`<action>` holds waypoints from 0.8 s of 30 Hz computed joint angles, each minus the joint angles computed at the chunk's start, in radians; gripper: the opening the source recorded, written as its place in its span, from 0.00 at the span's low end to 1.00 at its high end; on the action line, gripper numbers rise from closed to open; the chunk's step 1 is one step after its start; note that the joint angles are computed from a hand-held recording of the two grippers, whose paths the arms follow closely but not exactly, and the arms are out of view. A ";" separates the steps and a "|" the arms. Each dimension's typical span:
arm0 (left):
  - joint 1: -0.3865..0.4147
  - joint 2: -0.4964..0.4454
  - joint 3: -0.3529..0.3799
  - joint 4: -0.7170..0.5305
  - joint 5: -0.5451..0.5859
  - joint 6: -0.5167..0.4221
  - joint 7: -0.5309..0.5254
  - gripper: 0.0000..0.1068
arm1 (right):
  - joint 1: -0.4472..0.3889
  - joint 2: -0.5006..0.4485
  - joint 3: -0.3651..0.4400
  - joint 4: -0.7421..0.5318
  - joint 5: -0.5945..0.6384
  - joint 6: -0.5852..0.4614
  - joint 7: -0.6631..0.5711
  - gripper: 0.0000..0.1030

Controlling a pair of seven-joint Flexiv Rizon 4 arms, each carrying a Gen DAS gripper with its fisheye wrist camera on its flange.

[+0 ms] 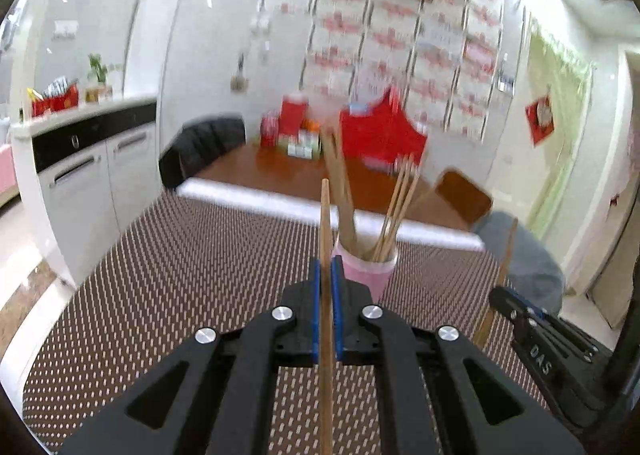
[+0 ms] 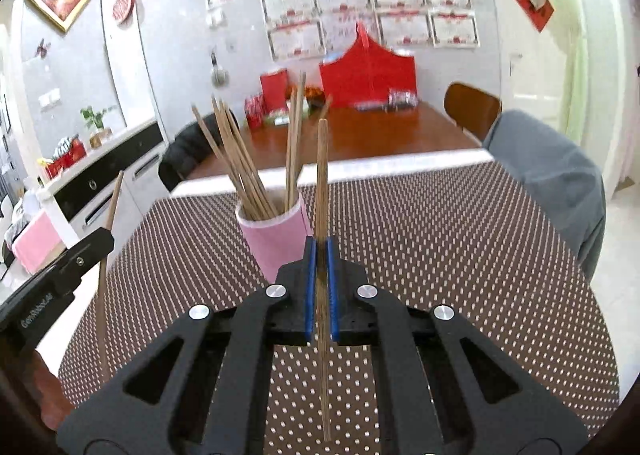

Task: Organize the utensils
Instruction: 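Lift both held chopsticks upright and carry them over the pink cup, then lower both chopsticks into the pink cup among the others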

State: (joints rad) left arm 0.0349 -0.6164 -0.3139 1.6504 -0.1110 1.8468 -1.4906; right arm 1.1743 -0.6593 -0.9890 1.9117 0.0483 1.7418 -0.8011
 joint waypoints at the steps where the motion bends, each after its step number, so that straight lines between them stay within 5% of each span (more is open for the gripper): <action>1: -0.021 -0.012 0.018 -0.012 0.004 0.058 -0.004 0.06 | 0.003 0.000 -0.009 -0.003 0.004 0.009 0.002 0.05; 5: 0.022 -0.071 -0.059 -0.069 0.119 0.190 -0.035 0.06 | 0.020 -0.008 -0.047 -0.019 0.025 0.027 -0.008 0.05; 10: -0.003 -0.149 -0.052 -0.196 0.225 0.301 -0.078 0.06 | 0.008 -0.018 -0.070 -0.061 0.048 0.037 -0.016 0.05; 12: -0.043 -0.170 -0.016 -0.251 0.216 0.309 -0.082 0.06 | 0.011 -0.026 -0.086 -0.078 0.061 0.038 -0.012 0.05; 18: -0.041 -0.246 -0.059 -0.413 0.283 0.239 -0.144 0.06 | 0.000 -0.070 -0.134 -0.153 0.079 0.042 -0.007 0.05; 24: -0.103 -0.365 -0.030 -0.640 0.258 0.196 -0.128 0.06 | -0.094 -0.097 -0.090 -0.265 0.071 0.041 0.013 0.05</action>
